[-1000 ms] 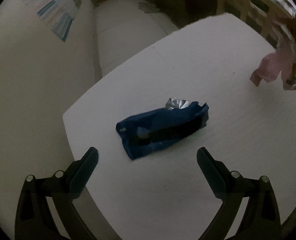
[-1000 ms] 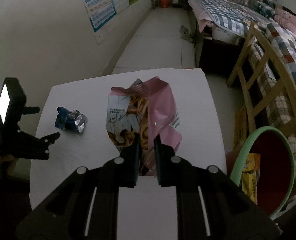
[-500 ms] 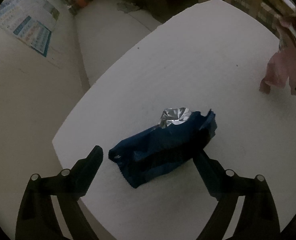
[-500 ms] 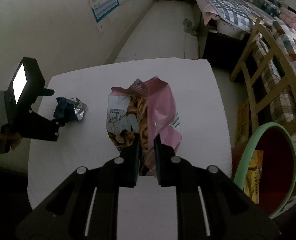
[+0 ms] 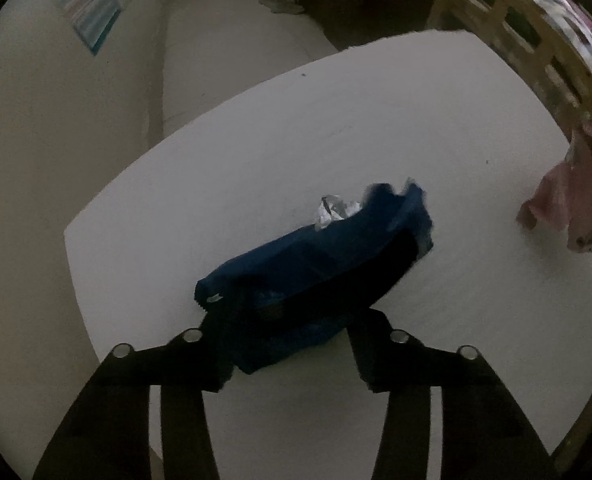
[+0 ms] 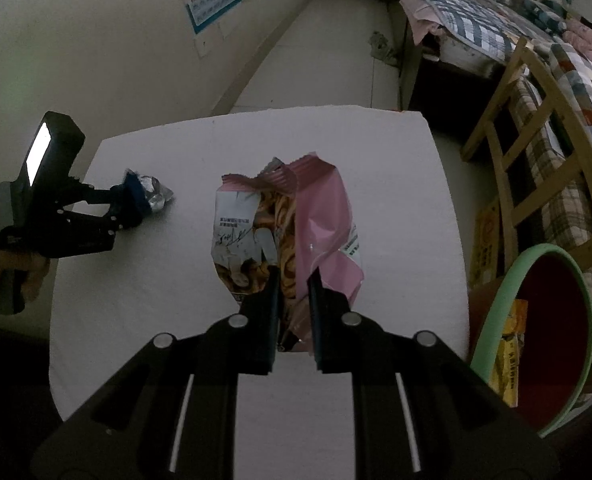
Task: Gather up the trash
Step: 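Grasp the blue bag with the left tool while the right tool holds the pink bag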
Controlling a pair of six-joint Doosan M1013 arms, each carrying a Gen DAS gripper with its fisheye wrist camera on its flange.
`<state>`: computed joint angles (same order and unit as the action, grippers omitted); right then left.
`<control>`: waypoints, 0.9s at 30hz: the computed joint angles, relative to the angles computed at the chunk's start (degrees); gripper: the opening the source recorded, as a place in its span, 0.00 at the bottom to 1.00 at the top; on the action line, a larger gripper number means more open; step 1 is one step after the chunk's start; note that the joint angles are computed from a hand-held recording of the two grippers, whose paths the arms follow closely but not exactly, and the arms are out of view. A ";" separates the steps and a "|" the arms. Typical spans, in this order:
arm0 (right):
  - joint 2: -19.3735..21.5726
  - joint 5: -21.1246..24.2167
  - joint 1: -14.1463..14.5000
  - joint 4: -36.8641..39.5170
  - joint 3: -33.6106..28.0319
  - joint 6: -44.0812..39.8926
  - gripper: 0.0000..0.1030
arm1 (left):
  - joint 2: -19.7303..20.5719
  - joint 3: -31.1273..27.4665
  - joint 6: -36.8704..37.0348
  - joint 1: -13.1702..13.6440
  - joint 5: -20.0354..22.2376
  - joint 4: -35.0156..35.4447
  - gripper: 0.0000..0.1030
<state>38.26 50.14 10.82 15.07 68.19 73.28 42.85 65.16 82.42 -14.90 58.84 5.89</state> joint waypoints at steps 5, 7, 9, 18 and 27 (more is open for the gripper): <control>0.04 0.09 0.18 0.00 0.09 -0.30 0.14 | -1.08 1.47 -1.84 0.74 -1.00 -3.29 0.30; 0.10 0.19 0.20 0.04 -0.02 -0.45 0.14 | -1.55 2.14 -2.30 0.69 -1.11 -3.34 0.28; 0.08 0.18 0.16 0.22 -0.01 -0.72 0.14 | -2.01 2.99 -2.79 0.64 -1.48 -3.50 0.28; -0.94 -0.61 0.19 0.78 0.99 -1.36 0.14 | -4.65 6.44 -7.02 0.15 -4.80 -4.45 0.08; -3.71 -2.25 -0.11 2.25 4.07 -2.74 0.14 | -8.74 10.25 -10.07 -1.47 -8.12 -3.89 0.07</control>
<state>34.55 47.89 10.71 17.32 72.26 70.54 34.10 75.41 72.35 -16.36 50.71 2.00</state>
